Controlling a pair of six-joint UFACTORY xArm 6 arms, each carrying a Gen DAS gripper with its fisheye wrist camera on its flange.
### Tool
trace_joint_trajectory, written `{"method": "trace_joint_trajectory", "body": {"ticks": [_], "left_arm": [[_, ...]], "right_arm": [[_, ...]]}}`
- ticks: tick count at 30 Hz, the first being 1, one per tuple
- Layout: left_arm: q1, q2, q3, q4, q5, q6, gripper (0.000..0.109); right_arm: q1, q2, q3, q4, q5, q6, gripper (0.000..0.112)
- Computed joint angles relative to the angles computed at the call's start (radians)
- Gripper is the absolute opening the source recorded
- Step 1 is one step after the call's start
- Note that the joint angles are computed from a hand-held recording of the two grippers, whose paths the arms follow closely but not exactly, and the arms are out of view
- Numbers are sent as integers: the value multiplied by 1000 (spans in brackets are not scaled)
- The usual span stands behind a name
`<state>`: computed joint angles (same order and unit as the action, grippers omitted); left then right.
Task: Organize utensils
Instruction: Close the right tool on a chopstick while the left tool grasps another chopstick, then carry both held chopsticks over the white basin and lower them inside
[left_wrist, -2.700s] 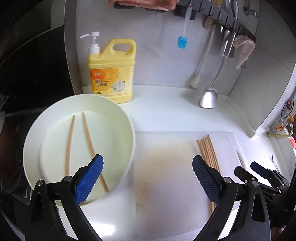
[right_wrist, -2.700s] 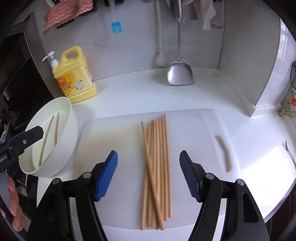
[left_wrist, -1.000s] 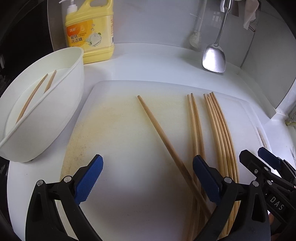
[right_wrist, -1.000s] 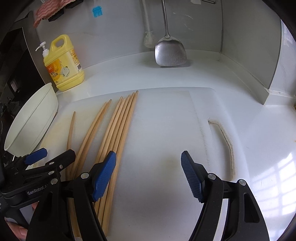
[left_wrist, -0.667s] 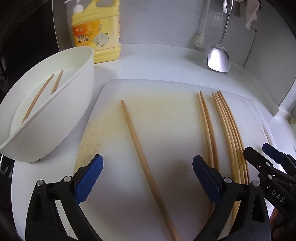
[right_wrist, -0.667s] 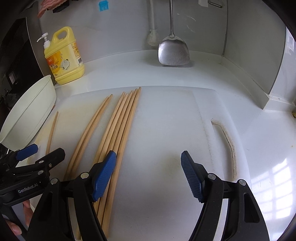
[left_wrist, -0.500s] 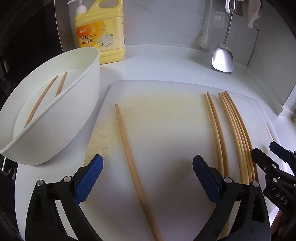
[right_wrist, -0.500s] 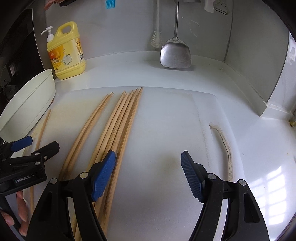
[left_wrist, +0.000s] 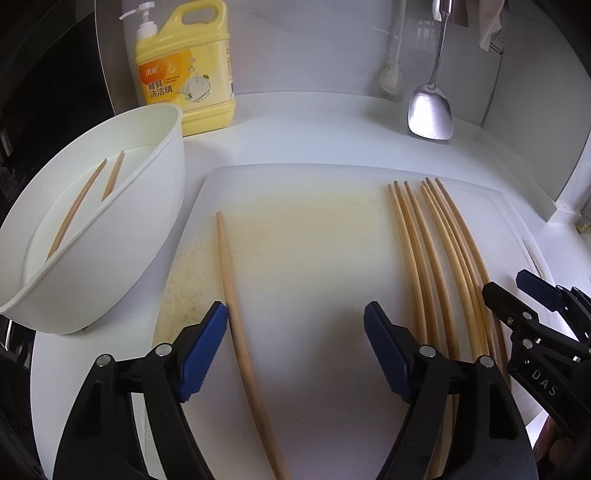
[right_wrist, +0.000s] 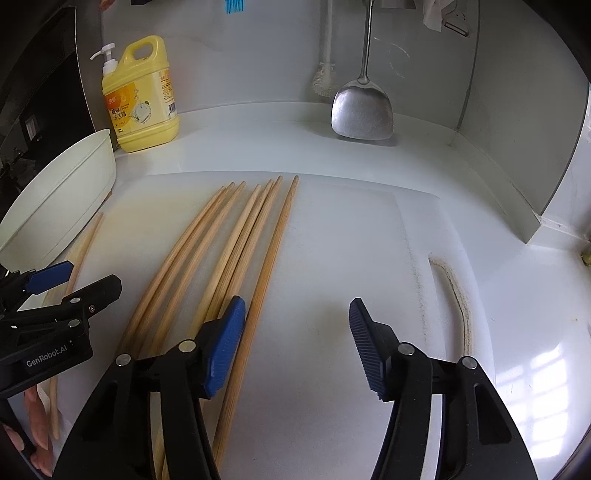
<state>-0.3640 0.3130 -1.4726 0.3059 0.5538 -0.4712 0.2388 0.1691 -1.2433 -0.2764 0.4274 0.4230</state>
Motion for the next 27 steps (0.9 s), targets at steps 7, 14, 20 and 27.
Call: {"method": "trace_joint_trajectory", "body": {"ticks": [7, 14, 20, 27], "left_arm": [[-8, 2, -15, -57, 7, 73, 20], [-5, 2, -17, -70, 11, 92, 7], [8, -3, -16, -188, 7, 148, 7], [14, -26, -29, -249, -14, 155, 7]], "right_arm": [[19, 23, -29, 3, -3, -29, 12], [19, 14, -16, 52, -16, -48, 6], [14, -5, 7, 107, -40, -65, 6], [12, -31, -7, 106, -58, -65, 6]]}}
